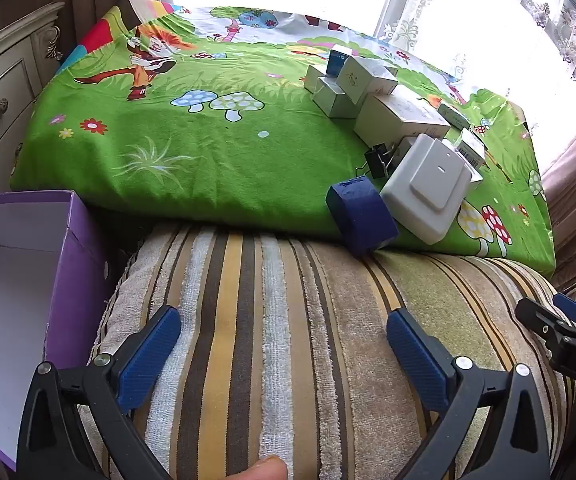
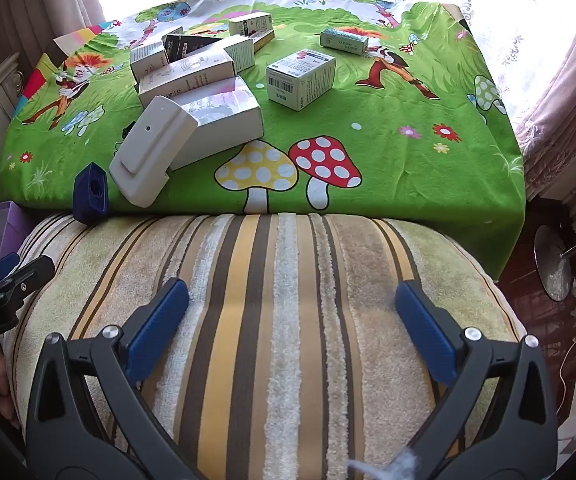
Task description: Organize rigid objects
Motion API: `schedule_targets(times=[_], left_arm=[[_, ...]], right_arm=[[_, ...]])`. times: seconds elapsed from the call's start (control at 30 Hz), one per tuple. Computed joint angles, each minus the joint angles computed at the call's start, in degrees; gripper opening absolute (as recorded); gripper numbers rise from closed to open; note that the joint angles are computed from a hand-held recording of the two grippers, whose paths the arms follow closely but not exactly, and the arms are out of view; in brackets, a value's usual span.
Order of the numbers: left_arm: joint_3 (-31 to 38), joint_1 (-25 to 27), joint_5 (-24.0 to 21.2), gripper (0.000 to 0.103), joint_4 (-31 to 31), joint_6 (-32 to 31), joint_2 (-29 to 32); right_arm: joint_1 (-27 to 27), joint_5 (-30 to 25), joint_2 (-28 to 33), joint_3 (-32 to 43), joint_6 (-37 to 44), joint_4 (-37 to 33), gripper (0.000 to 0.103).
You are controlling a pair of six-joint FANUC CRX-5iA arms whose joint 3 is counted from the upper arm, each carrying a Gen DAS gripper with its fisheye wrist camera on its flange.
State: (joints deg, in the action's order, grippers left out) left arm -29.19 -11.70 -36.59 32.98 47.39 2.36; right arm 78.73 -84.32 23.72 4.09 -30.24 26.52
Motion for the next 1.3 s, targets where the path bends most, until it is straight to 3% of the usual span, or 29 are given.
schedule_targets(times=[0.8,1.3], left_arm=[[0.0,0.0,0.0,0.103,-0.1,0.1,0.0],[2.0,0.9,-3.2,0.103,-0.3,0.0,0.7]], right_arm=[[0.0,0.1,0.0,0.0,0.0,0.0,0.103],[0.1,0.4,-0.4,-0.5,-0.3,0.1,0.103]])
